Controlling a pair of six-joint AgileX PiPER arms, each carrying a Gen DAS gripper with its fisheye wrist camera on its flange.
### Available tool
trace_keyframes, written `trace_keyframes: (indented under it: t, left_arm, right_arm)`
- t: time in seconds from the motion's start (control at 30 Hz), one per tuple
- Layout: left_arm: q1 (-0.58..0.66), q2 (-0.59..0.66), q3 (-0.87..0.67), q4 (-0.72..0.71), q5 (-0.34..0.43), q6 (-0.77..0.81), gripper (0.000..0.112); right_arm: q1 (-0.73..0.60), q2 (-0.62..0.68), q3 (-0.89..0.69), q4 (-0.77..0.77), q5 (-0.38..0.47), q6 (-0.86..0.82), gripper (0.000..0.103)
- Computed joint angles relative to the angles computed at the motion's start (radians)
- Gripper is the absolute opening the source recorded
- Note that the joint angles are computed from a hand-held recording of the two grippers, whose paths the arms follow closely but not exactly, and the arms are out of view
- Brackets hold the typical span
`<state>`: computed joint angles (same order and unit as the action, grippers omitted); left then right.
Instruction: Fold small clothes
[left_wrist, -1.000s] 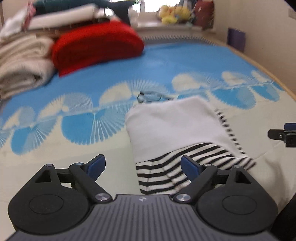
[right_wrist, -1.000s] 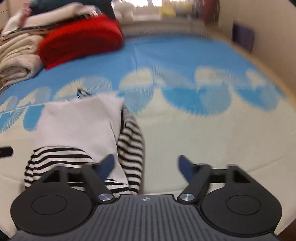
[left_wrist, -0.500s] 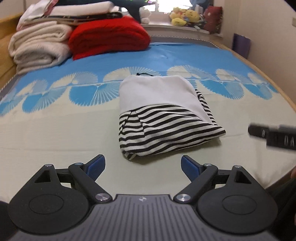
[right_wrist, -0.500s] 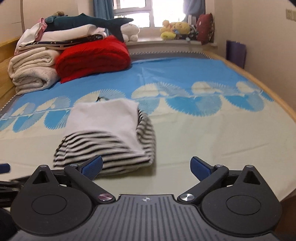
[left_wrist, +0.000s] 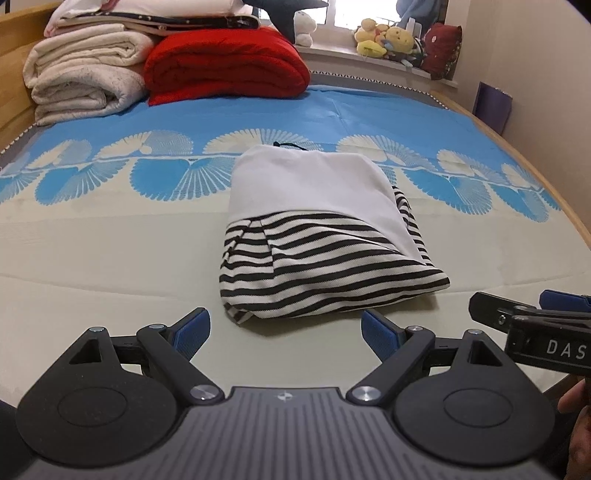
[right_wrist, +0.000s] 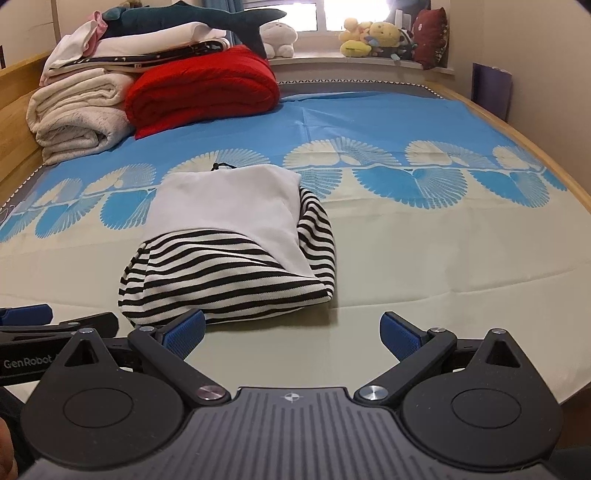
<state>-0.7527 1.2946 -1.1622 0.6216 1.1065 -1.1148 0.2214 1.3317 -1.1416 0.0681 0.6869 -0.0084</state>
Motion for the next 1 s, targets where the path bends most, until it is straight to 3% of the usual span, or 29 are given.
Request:
trace_keyframes:
  t: [1.0]
  left_arm:
    - [0.002,0.059,-0.011,-0.019,-0.034,0.002,0.092]
  right_arm:
    - [0.011,0.029,0.0,-0.022,-0.033,0.004,0.1]
